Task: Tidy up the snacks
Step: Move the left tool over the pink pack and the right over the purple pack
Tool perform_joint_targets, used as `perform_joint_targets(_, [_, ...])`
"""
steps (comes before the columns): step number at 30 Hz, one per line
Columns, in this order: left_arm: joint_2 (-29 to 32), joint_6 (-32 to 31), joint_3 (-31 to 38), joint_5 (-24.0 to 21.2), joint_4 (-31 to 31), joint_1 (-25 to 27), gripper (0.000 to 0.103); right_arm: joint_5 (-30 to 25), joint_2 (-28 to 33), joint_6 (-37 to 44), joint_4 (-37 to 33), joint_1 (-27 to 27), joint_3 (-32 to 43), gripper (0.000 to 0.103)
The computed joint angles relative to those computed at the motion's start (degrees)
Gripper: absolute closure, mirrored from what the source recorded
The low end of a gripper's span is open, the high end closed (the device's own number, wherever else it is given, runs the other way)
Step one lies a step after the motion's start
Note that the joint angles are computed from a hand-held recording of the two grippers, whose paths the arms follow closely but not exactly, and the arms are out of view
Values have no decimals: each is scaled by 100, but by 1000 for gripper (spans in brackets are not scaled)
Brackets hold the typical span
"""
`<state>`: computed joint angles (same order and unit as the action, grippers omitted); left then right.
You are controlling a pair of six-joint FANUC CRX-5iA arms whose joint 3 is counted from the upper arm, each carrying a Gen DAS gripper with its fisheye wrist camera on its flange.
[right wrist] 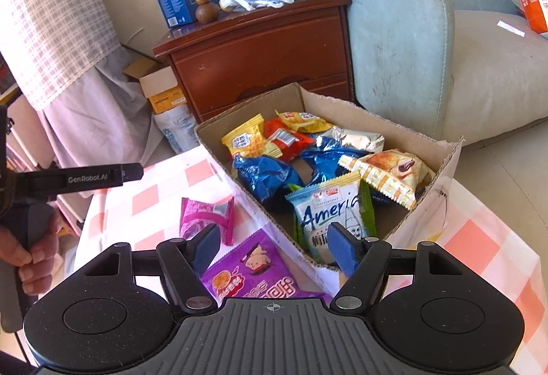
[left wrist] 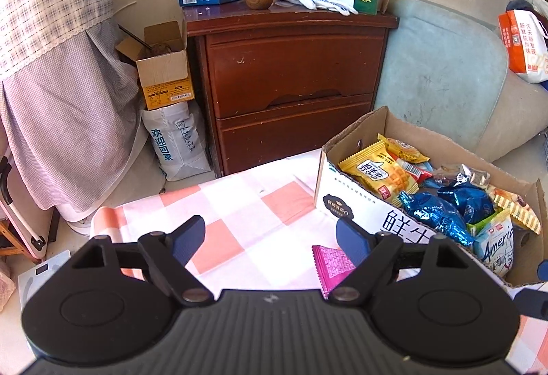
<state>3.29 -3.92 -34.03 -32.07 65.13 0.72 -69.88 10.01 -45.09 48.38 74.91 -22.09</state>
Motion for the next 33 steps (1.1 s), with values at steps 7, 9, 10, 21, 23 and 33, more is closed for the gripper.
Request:
perform_joint_targets(7, [301, 0, 131, -220, -355, -32, 20, 664, 248, 544, -342, 49, 218, 33])
perform_joint_targets(9, [408, 190, 209, -350, -522, -37, 20, 784, 326, 709, -453, 30, 281, 33])
perform_joint_targets(10, [450, 235, 223, -366, -534, -59, 20, 858, 334, 694, -500, 18, 277, 33])
perform_joint_targets(21, [720, 599, 246, 114, -661, -480, 20, 941, 591, 804, -1141, -153, 484, 33])
perform_joint_targets(23, [763, 653, 278, 97, -710, -461, 19, 1016, 640, 895, -1182, -205, 512, 33])
perform_joint_targets(33, [850, 1046, 545, 254, -1449, -128, 19, 1877, 681, 1175, -872, -414, 416, 32])
